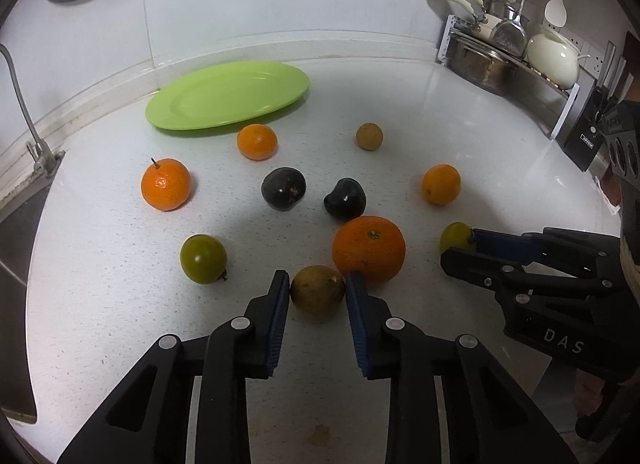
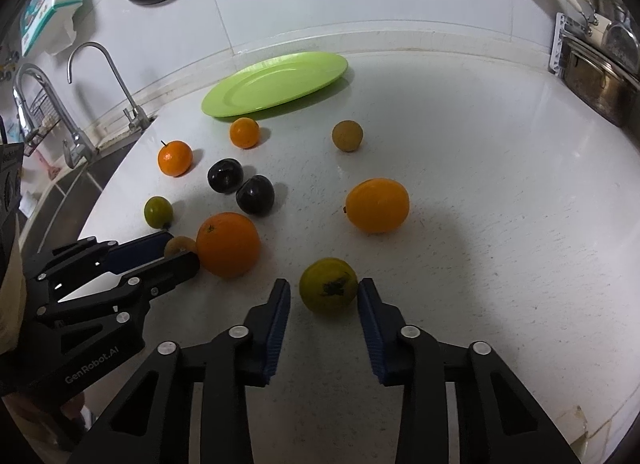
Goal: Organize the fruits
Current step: 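Carry both held fruits over the green plate with both tools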
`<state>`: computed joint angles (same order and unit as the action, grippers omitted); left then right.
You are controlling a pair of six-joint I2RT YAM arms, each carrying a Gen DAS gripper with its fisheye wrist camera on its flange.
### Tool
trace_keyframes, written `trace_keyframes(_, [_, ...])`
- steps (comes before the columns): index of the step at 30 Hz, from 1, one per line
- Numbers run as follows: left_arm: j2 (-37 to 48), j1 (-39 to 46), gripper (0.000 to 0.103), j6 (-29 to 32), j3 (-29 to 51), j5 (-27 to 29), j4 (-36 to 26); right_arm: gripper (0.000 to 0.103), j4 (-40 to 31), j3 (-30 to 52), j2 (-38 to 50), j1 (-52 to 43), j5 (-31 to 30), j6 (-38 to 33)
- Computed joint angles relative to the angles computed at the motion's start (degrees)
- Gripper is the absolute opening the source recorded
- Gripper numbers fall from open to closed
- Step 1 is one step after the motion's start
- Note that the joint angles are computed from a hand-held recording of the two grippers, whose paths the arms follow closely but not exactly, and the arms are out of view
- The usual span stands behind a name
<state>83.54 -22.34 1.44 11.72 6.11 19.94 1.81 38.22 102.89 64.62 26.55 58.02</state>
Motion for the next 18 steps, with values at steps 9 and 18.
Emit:
trace_keyframes(9, [-5.73, 1.66, 0.029, 1.3, -0.5, 1.44, -3.57, 0.031, -2.39, 1.29, -1.64, 1.3, 1.8, -0.04])
trace_keyframes(18, [-15.97, 6.42, 0.029, 5.75, 1.58, 4.25, -12.1, 0.031, -5.64, 5.42, -4.18, 2.65, 6.46, -4.71])
